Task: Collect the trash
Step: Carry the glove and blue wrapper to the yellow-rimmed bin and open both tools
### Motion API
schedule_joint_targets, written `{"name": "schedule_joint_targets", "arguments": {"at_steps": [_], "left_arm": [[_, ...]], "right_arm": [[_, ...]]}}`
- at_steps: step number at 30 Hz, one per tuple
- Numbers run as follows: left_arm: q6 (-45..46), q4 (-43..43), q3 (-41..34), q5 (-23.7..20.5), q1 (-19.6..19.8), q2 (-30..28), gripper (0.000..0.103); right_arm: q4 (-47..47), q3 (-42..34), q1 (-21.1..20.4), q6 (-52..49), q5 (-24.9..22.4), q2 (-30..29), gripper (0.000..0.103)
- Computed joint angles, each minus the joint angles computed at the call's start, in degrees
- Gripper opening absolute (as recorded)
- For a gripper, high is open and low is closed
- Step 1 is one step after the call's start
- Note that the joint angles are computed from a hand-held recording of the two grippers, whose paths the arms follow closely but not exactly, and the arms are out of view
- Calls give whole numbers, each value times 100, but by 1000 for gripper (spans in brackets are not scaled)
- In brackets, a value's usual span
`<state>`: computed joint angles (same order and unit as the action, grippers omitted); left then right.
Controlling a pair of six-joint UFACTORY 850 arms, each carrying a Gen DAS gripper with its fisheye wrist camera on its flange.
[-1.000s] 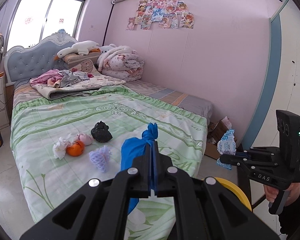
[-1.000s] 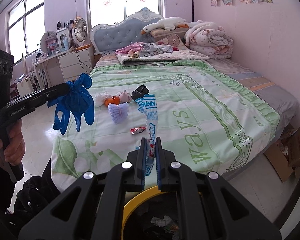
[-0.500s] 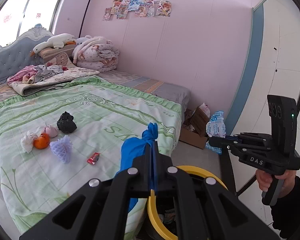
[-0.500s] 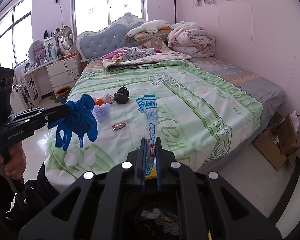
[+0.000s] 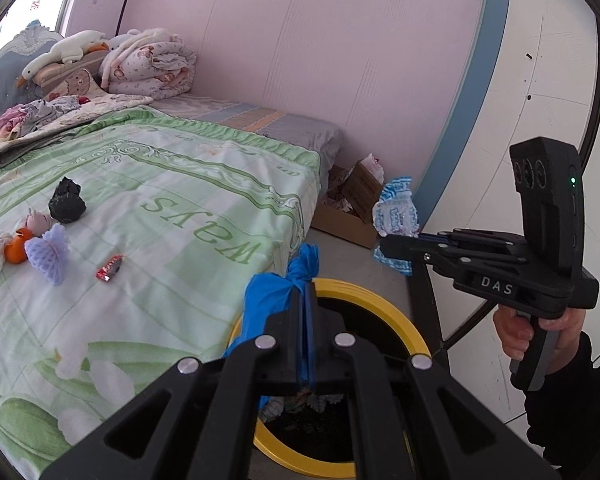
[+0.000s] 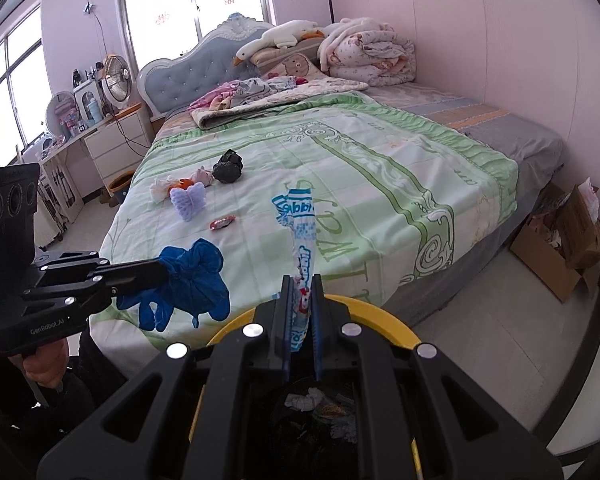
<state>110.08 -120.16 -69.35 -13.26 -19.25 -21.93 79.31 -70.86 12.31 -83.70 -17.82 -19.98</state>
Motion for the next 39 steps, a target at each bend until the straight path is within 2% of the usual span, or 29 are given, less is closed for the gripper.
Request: {"name": "schedule_joint_targets", "arguments": {"at_steps": [8,12,16,18,19,20,21,23,25,27,30,36,39], "left_arm": [[-1904,2050,-156,-52,-172,-252,1],[-2254,2460,-194,-82,-201,-304,1],[-2314,2521,-197,-171,-193,-305,1],[-2378,2589,-200,-211,-189,-310,1],[-2374,2593,-189,-229,-184,-304,2],[-2366,2590,-187,-235,-184,-304,5],[-2325,2556,-175,-238,-183,-298,7],[-2302,2538,-176,-248,-171,-298,7],[-2226,2461,-153,-292,-148,-278,13],[-1950,2178,-93,-302,-132,-227,26],[-1641,1845,-29,-301,-91,-171,34],[-617,644,158,-125,72,7,53],[-116,64,229,-3,176,114,56]], "right_arm": [[-507,-14,-232,786,-502,-229,9],[-566,-16,-279,878,-615,-293,9],[-682,-51,-293,1057,-648,-332,10],[-752,-77,-293,1167,-627,-355,14],[-751,-84,-305,1197,-650,-367,21],[-747,-75,-310,1232,-653,-359,28],[-734,-56,-314,1247,-632,-349,30],[-770,-52,-317,1301,-597,-343,31],[-816,-59,-321,1363,-582,-340,32],[-831,-65,-330,1387,-572,-336,36],[-780,-63,-339,1370,-508,-312,38],[-67,-38,-347,765,-324,-226,42],[429,-88,-322,297,-332,-224,47]]}}
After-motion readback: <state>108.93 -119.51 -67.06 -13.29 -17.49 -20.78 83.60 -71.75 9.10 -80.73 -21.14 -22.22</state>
